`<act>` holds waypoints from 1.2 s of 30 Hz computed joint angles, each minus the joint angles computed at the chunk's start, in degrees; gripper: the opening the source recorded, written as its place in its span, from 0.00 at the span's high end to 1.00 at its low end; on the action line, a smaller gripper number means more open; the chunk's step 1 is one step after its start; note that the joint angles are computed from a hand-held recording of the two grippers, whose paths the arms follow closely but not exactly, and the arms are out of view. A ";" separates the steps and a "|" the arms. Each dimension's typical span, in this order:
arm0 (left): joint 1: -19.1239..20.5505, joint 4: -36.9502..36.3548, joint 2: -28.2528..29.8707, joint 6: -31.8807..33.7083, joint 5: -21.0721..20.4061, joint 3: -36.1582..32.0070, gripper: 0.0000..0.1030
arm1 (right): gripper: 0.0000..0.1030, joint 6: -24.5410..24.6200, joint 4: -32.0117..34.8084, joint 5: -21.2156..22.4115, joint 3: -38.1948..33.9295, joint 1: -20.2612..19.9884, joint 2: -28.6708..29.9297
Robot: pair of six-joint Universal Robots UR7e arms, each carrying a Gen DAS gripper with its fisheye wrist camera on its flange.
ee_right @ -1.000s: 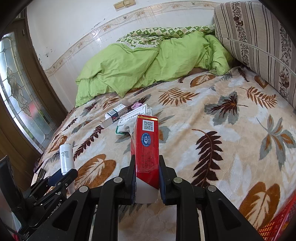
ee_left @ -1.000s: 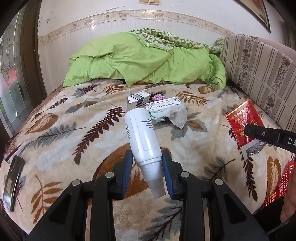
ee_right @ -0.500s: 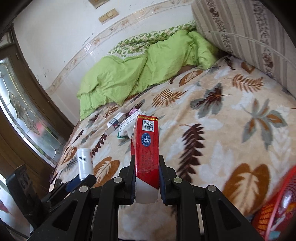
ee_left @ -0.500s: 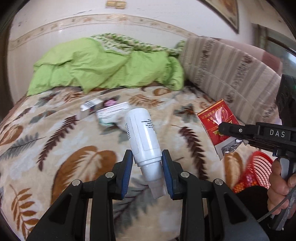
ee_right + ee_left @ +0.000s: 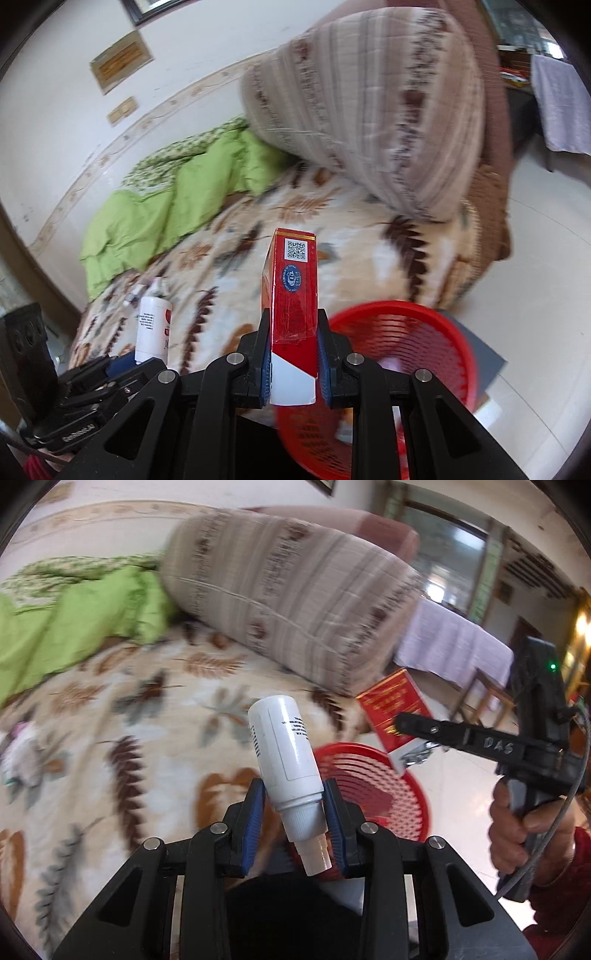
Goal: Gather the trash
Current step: 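Carry both items to the red basket and open both tools to drop them, then grasp the white cloth with the right tool while the left tool grasps the white medicine box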
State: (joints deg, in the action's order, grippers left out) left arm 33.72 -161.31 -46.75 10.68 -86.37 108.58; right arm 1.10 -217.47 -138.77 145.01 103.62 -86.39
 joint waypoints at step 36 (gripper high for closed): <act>18.36 -5.69 -3.01 -7.93 25.24 -7.93 0.41 | 0.43 -0.93 27.23 18.12 -28.03 -1.83 21.33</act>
State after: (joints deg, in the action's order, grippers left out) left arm 52.07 -167.00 -49.77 2.75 -61.13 100.65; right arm 0.17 -190.24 -120.66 116.98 101.79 -65.06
